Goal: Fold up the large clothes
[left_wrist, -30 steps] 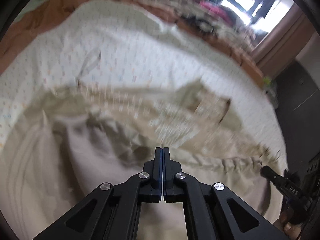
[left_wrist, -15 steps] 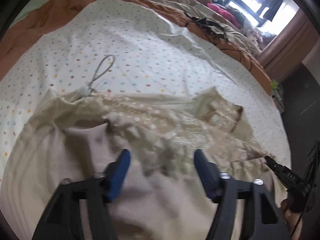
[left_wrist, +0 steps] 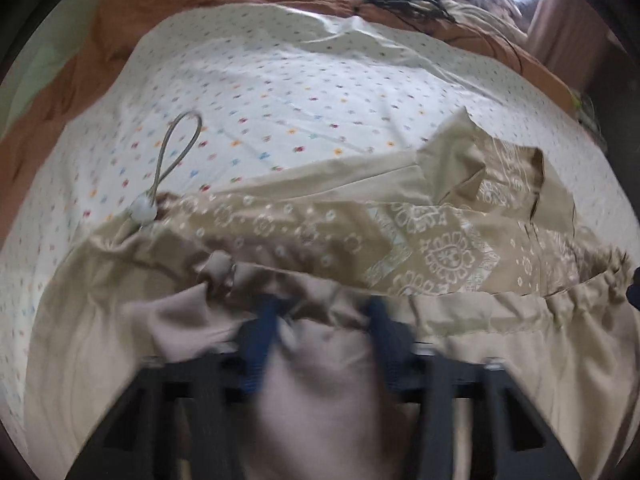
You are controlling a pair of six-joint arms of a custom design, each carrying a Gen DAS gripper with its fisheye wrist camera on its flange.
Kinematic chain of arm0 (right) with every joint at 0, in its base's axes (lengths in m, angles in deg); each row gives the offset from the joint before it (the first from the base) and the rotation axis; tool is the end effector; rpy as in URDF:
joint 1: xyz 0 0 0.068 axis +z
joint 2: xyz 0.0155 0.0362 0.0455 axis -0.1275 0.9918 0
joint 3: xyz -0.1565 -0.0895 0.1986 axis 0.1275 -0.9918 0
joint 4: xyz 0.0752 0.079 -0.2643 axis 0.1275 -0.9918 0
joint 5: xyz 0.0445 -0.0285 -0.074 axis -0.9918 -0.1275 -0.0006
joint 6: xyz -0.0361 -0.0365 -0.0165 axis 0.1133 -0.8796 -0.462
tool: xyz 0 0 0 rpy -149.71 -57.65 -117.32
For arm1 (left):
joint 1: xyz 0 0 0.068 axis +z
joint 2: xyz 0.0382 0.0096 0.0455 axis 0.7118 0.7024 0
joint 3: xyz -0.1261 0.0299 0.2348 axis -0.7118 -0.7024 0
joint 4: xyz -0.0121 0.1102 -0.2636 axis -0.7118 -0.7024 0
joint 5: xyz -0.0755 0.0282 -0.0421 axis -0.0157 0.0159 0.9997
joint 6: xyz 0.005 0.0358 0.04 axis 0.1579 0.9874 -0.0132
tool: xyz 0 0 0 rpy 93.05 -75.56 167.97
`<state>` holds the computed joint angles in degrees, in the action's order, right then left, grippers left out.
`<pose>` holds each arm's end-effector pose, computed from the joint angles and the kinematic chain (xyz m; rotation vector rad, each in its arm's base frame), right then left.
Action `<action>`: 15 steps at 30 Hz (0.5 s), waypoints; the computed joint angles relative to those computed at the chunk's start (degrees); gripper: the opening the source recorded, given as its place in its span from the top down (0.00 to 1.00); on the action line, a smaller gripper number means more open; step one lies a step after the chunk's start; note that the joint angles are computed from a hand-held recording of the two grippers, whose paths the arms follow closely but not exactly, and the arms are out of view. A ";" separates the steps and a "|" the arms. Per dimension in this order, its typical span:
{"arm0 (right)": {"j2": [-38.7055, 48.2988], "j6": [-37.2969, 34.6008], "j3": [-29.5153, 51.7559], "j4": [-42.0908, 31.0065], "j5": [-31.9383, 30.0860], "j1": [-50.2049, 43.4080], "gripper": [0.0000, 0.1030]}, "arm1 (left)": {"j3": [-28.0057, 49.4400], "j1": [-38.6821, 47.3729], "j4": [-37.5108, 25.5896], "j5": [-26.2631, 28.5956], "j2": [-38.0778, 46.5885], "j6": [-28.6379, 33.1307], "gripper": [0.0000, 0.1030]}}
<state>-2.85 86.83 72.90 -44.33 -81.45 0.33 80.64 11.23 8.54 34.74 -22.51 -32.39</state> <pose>0.1738 0.0350 0.2287 0.0335 2.6121 0.5690 0.1283 -0.0730 0.1645 -0.3546 2.6035 -0.0069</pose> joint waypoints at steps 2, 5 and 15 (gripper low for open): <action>2.56 -0.38 -0.87 0.81 1.93 2.47 0.47 | 0.53 1.37 0.09 1.02 0.35 0.12 0.93; 7.55 -0.78 -2.54 3.52 1.33 2.64 0.79 | 0.15 3.75 -0.25 3.40 -2.93 1.21 0.99; 0.33 1.40 -2.24 7.93 3.94 4.68 0.90 | 3.54 5.24 -0.45 -0.29 -6.89 3.13 1.00</action>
<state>-2.52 88.24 70.66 -36.41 -77.51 5.01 84.18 16.47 8.09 34.45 -29.40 -29.26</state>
